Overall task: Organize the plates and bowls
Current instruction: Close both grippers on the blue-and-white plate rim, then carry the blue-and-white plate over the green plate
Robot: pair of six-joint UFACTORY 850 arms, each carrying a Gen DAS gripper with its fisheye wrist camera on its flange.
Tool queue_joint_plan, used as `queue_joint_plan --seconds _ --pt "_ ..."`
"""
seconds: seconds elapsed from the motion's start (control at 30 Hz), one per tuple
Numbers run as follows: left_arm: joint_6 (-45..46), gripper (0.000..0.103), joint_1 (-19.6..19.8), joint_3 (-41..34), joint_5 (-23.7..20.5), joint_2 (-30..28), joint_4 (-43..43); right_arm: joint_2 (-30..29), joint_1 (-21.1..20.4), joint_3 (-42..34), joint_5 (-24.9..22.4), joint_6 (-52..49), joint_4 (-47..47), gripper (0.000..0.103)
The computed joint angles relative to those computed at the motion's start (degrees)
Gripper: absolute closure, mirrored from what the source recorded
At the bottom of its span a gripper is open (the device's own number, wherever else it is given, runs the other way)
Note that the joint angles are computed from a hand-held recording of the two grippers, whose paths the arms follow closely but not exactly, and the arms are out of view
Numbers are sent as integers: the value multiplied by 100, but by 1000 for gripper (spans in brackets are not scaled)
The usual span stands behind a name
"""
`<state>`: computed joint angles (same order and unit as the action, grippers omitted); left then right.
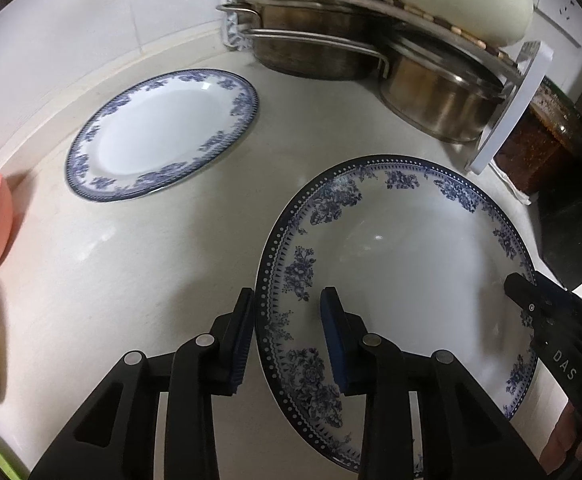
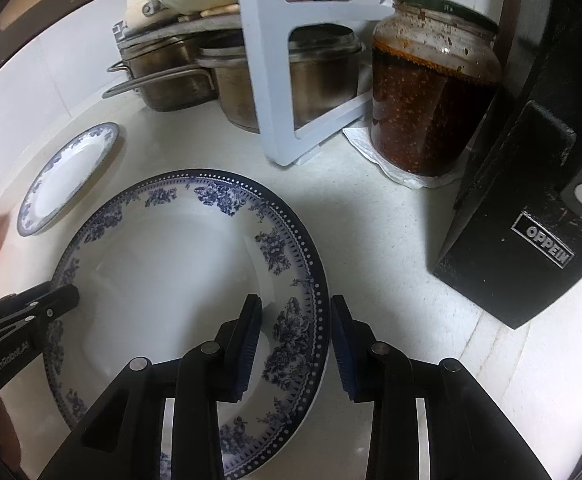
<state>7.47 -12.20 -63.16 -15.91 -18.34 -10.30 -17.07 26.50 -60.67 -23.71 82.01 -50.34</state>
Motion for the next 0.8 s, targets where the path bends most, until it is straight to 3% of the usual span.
queue_joint_plan --seconds 0.37,0.8 --pt "43 70 408 888 121 1020 -159 403 463 150 -160 127 -196 67" --pt "39 70 1269 1898 49 2436 -150 695 1294 104 -359 149 -282 67"
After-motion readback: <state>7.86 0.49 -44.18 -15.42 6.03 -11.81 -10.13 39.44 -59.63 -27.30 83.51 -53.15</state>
